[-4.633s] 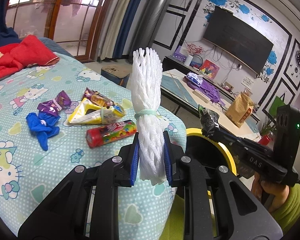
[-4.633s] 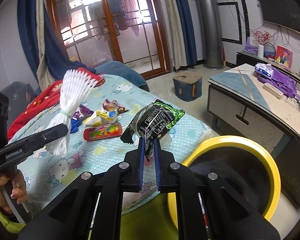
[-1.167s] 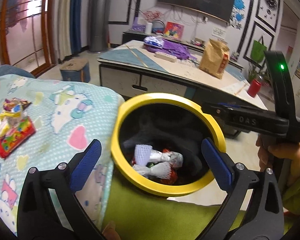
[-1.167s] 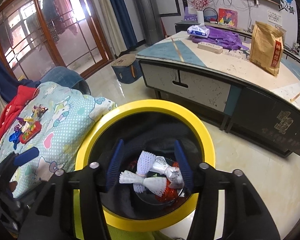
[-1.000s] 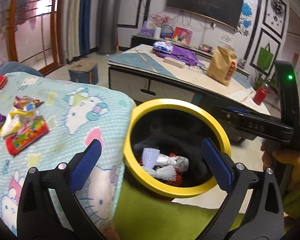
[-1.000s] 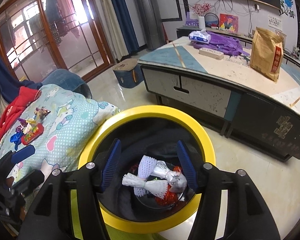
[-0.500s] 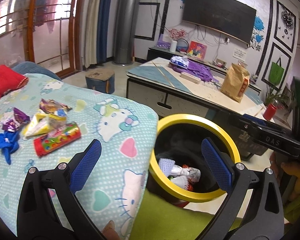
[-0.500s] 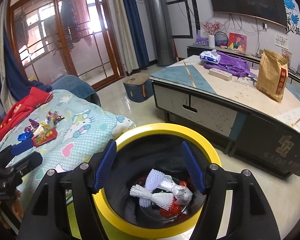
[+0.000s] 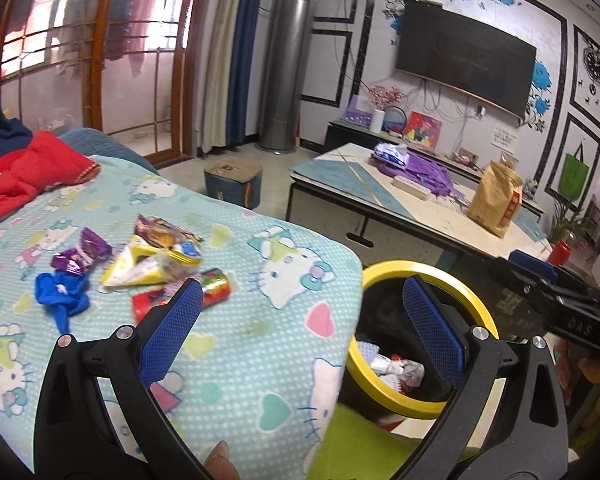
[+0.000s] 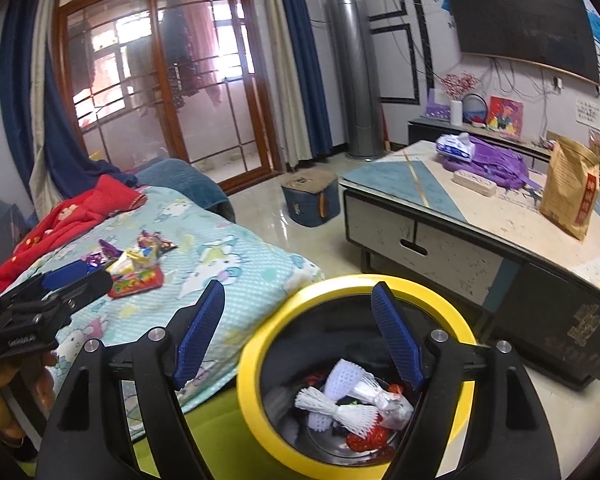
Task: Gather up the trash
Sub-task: 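Move both open tools back over the trash on the bed, then grasp the blue glove with the left tool while the right tool grasps the yellow-white snack bag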
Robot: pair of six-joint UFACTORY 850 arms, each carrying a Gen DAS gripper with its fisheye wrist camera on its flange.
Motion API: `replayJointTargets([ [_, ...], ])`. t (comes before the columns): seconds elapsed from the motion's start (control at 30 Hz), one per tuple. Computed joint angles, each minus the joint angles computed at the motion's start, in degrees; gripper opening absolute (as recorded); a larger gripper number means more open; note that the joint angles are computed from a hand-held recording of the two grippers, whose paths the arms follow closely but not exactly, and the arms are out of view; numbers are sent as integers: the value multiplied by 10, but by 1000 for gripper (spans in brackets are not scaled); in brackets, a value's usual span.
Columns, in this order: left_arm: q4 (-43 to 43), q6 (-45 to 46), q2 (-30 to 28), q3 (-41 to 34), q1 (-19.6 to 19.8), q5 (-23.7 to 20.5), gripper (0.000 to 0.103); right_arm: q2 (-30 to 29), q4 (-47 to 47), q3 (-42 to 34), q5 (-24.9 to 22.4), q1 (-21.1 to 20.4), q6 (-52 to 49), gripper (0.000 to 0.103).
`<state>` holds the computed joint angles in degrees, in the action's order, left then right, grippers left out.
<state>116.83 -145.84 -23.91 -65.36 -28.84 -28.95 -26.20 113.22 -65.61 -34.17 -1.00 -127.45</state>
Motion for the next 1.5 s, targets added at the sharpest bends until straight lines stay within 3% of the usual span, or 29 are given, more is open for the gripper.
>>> replayJointTargets([
  [0.6,-25,-20,45,56,34,-59,92,1,-70,-10,-11,56,44,75],
  [1.03,-68,-45,89,111,77,-89,92,-55,-142,-93,-13,127,136,75],
  [1.5,-62,-103,98,140,145,-14,92,-171,-342,-263,4,184,337,76],
])
